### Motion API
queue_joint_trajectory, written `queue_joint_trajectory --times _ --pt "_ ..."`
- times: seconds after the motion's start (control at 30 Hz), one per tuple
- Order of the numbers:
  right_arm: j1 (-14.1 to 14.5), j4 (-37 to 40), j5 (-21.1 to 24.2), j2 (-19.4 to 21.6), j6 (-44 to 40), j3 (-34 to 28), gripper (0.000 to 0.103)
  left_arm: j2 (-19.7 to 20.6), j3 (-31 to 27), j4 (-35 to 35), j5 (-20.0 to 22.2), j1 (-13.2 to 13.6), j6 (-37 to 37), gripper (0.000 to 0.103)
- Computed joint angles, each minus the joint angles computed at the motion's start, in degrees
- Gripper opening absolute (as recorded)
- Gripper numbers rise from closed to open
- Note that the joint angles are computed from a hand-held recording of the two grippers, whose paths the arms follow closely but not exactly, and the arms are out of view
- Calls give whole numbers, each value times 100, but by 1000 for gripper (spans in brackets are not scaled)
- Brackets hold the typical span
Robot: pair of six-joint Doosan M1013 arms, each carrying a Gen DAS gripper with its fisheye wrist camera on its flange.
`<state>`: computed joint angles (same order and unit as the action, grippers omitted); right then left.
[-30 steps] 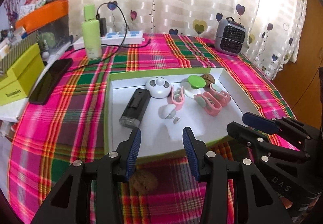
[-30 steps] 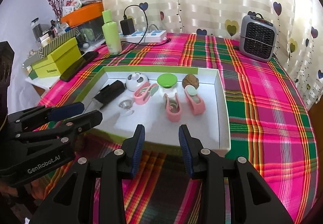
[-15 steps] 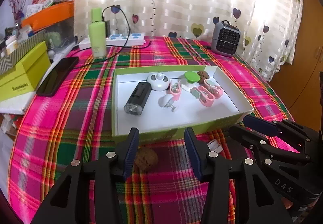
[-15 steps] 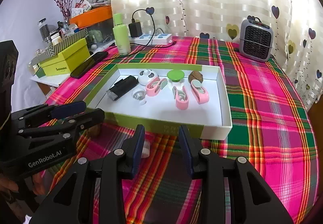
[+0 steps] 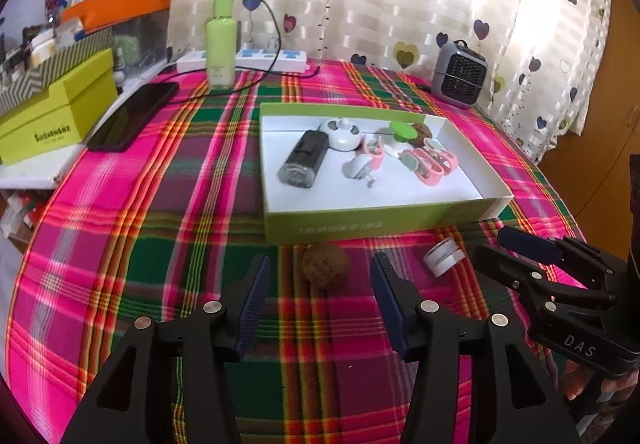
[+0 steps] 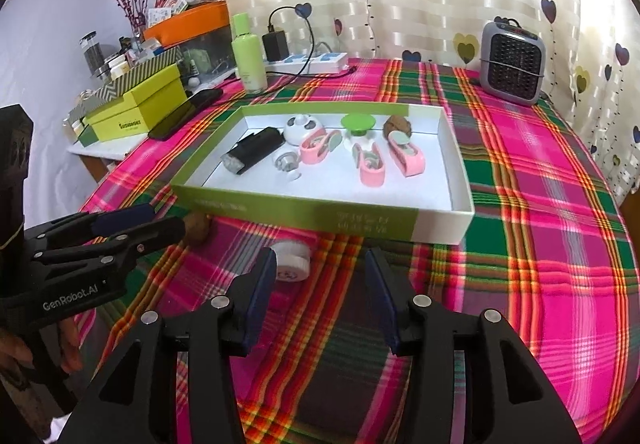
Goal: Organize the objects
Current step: 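Close right gripper on white round container while left gripper grasps the walnut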
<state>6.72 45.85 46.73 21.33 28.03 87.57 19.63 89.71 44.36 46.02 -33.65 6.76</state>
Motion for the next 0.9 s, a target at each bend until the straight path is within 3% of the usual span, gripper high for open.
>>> queue_joint_trajectory --times 0.9 --pt "261 -703 -35 123 478 -92 47 19 114 -443 -297 143 231 52"
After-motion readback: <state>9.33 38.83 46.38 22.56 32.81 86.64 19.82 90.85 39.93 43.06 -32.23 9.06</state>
